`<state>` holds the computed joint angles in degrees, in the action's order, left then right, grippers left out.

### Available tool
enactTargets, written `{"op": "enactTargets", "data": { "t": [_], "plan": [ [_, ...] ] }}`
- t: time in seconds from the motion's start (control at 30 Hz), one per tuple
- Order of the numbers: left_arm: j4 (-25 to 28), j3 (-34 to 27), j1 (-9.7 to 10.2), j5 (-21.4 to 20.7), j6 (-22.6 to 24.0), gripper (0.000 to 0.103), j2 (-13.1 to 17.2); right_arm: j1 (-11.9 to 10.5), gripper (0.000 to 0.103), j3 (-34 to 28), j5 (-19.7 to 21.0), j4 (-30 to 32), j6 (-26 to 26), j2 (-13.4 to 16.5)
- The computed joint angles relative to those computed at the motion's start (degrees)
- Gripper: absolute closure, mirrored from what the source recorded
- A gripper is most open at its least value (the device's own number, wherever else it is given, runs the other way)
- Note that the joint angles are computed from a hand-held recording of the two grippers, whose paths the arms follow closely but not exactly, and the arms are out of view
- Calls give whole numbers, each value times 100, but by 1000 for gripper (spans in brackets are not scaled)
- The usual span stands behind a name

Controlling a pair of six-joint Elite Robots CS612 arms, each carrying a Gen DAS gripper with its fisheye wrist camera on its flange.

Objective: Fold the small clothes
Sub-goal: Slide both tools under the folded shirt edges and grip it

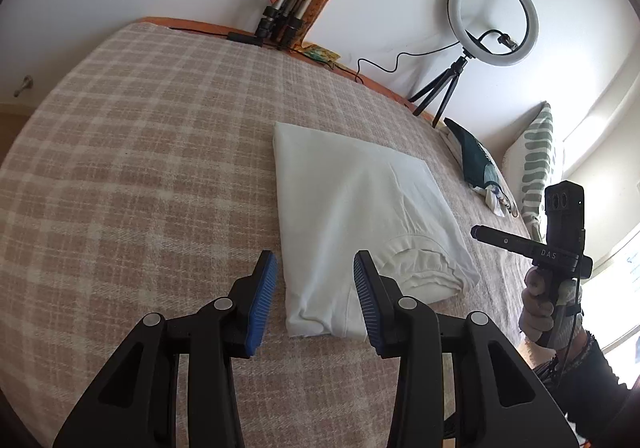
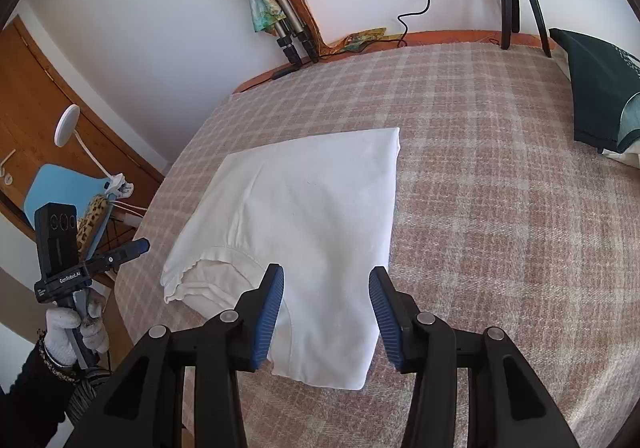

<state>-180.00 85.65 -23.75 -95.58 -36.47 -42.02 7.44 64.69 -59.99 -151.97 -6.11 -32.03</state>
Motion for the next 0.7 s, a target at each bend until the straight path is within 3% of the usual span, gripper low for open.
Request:
{"op": "enactTargets", "data": {
  "t": [0.17,0.27,0.4,0.53,0.7],
  "plan": [
    [71,-161,170,-786,-860,64,202,18,49,-222,-114,325,-7,127],
    [-21,-97,216,-959,-1204,63,218,-35,43,-273,-77,358,183,186],
    [-394,-26,281,-1315,-1765,50,296,-200,42,-381,594,450,735,324],
    [-722,-115,344,-1755,-2288,50,465,-288,42,-466,1048,416,1083,447],
    [-1075,-272,358,-1908,-2684,49,630,-338,44,-618,1428,232,1448,607]
  ]
}}
